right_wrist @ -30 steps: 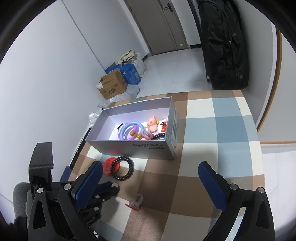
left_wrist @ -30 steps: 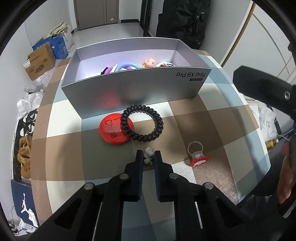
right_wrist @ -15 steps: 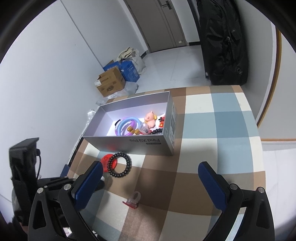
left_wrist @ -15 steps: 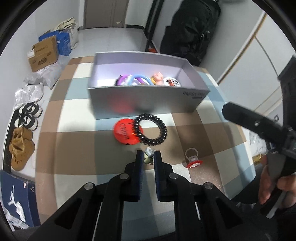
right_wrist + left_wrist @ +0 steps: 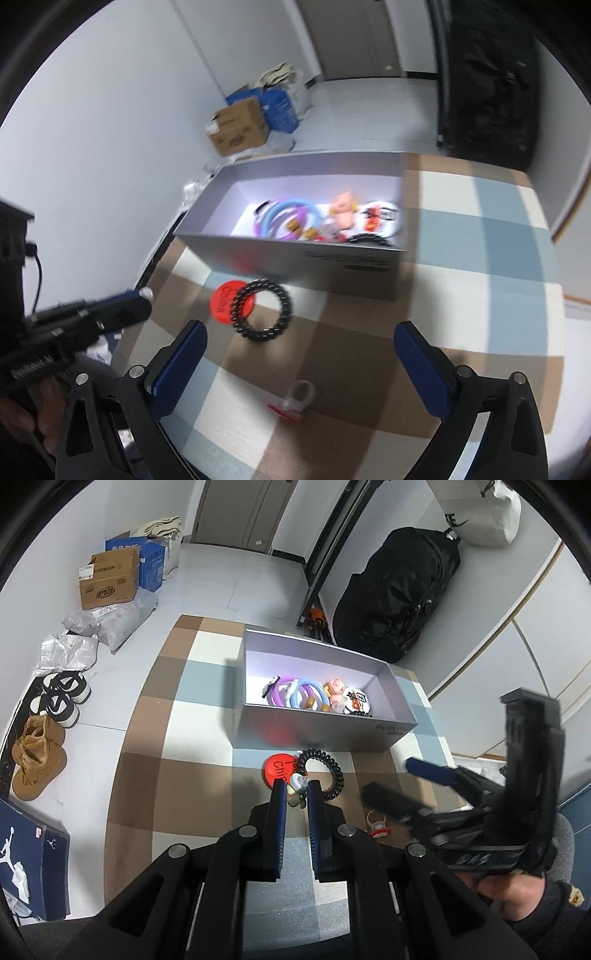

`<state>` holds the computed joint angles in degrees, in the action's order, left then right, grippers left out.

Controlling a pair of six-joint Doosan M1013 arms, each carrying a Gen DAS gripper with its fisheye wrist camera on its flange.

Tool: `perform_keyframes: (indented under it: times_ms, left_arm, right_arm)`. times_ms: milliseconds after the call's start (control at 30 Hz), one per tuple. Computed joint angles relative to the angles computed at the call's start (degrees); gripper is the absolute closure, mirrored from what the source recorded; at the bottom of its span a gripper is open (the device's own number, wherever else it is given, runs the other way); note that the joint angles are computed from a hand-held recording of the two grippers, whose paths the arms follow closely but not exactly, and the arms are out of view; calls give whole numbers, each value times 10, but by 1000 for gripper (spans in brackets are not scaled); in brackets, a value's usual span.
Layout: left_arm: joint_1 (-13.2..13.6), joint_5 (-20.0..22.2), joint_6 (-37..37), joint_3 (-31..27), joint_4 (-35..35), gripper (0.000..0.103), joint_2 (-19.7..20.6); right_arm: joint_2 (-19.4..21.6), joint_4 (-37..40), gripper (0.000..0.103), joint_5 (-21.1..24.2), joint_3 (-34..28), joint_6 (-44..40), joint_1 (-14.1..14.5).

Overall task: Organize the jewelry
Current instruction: 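Grasp the black coil bracelet with the right gripper while the left gripper holds the white piece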

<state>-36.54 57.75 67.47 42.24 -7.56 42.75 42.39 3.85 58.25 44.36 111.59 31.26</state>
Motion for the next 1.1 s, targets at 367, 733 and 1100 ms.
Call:
perform_keyframes:
  times_ms: [367, 733, 1100]
  left_arm:
    - [8, 8, 6, 1, -10, 96, 0]
    - [10, 3, 6, 2, -18, 96, -1]
    - [9, 4, -8, -4, -7, 96, 2]
  right_arm:
    - [64, -1, 28, 78, -99, -44, 13]
    - [94, -53, 48, 108, -144, -62, 28]
    - [94, -33, 59, 112, -149, -65, 23]
